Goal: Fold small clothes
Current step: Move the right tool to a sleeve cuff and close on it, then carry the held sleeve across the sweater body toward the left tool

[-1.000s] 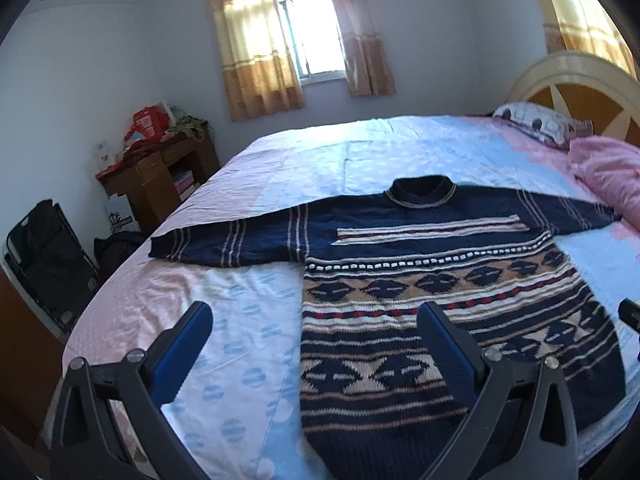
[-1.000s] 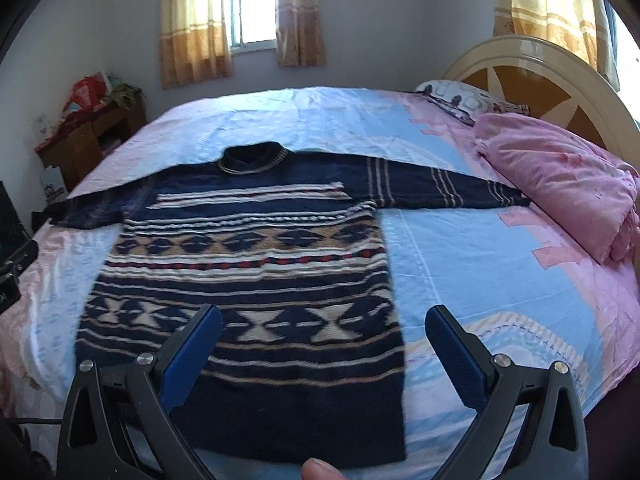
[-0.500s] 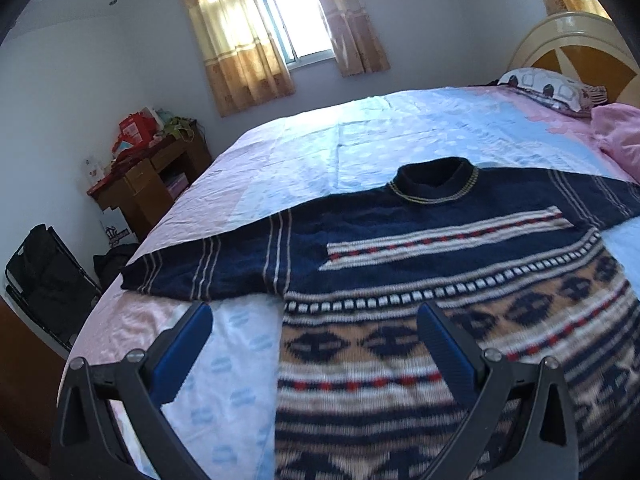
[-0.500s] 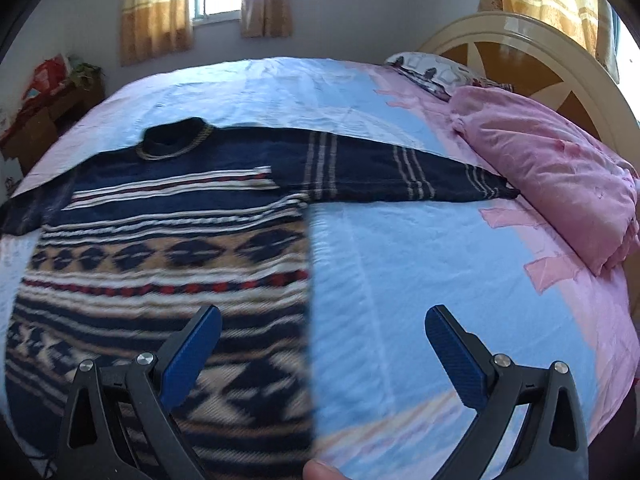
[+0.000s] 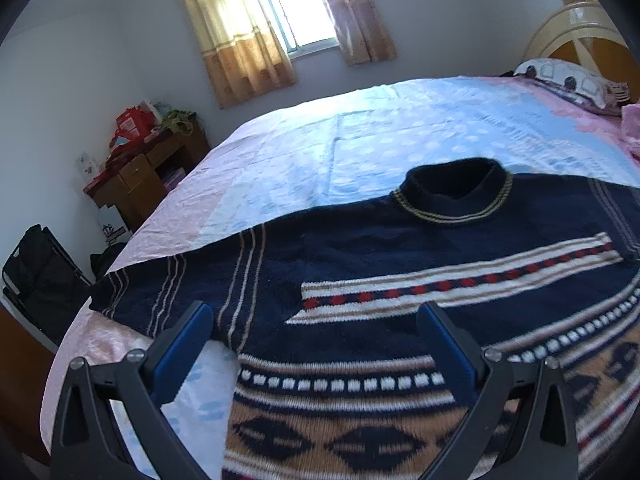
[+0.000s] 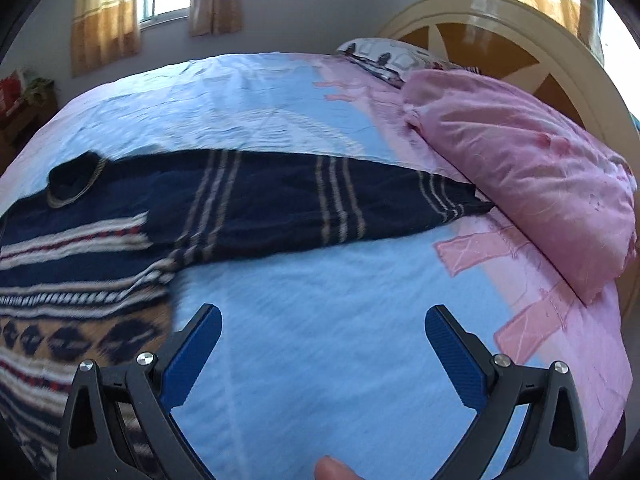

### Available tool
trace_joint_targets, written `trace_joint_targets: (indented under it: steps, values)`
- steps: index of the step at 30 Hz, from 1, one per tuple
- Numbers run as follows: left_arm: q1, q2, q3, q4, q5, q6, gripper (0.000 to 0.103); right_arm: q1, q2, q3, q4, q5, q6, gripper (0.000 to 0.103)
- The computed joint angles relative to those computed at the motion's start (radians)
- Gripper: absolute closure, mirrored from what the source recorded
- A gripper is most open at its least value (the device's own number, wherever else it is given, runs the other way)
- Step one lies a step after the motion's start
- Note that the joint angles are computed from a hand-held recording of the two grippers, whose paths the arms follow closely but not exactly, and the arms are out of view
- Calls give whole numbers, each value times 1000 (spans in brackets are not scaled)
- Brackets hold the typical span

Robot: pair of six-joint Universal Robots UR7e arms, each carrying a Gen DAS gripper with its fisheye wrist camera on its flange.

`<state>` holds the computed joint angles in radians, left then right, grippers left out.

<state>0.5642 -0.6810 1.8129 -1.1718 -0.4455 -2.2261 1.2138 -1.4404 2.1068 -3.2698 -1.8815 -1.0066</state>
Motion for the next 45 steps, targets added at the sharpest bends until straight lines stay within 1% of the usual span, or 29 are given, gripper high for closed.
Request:
trace_joint_targets:
  steps: [5, 9, 10, 12, 13, 14, 18, 20, 22, 23, 25, 27, 29, 31, 32, 33, 37, 42, 45]
  values:
    - [48, 32, -30, 49, 18, -46, 0, -33, 58, -162, 102, 32, 109, 1]
    - [83, 29, -11, -29, 28, 0, 0, -72, 114, -325, 199, 57, 263, 5]
    - [90, 27, -6, -47, 27, 9, 0, -77, 130, -362, 214, 56, 290, 7]
    - [103, 21, 9, -98, 26, 36, 0, -85, 172, -446, 250, 34, 328, 17]
    - [108, 17, 16, -119, 25, 47, 0, -87, 190, -481, 270, 22, 342, 25]
    - [112, 13, 23, -143, 24, 60, 0, -92, 214, -534, 316, 14, 373, 32]
    - [122, 0, 49, -230, 17, 115, 0, -104, 280, -660, 388, 6, 442, 39]
    - [128, 1, 50, -256, 14, 135, 0, -106, 308, -708, 406, -2, 464, 49]
    - [133, 4, 51, -278, 10, 157, 0, -107, 334, -757, 456, -6, 500, 52]
    - [137, 6, 49, -287, 6, 169, 0, -108, 343, -774, 466, -1, 515, 52]
    - [142, 11, 45, -298, 5, 187, 0, -102, 365, -796, 452, -6, 513, 53]
    - [140, 18, 38, -290, 6, 187, 0, -95, 384, -815, 456, -10, 502, 64]
    - [138, 18, 41, -295, 9, 190, 0, -86, 400, -822, 442, -24, 473, 81]
    - [137, 19, 43, -300, 7, 191, 0, -73, 417, -818, 391, -47, 426, 89]
    - [138, 21, 39, -292, 3, 182, 0, -67, 425, -814, 360, -57, 404, 91]
    - [139, 20, 37, -291, -2, 179, 0, -60, 433, -814, 333, -57, 382, 93]
    - [136, 11, 67, -382, 6, 252, 0, -30, 416, -742, 226, -31, 298, 94]
    - [141, -28, 156, -635, 12, 408, 0, 27, 361, -600, 135, 30, 200, 94]
    - [145, -40, 194, -756, 11, 474, 0, 72, 341, -506, 81, 58, 135, 94]
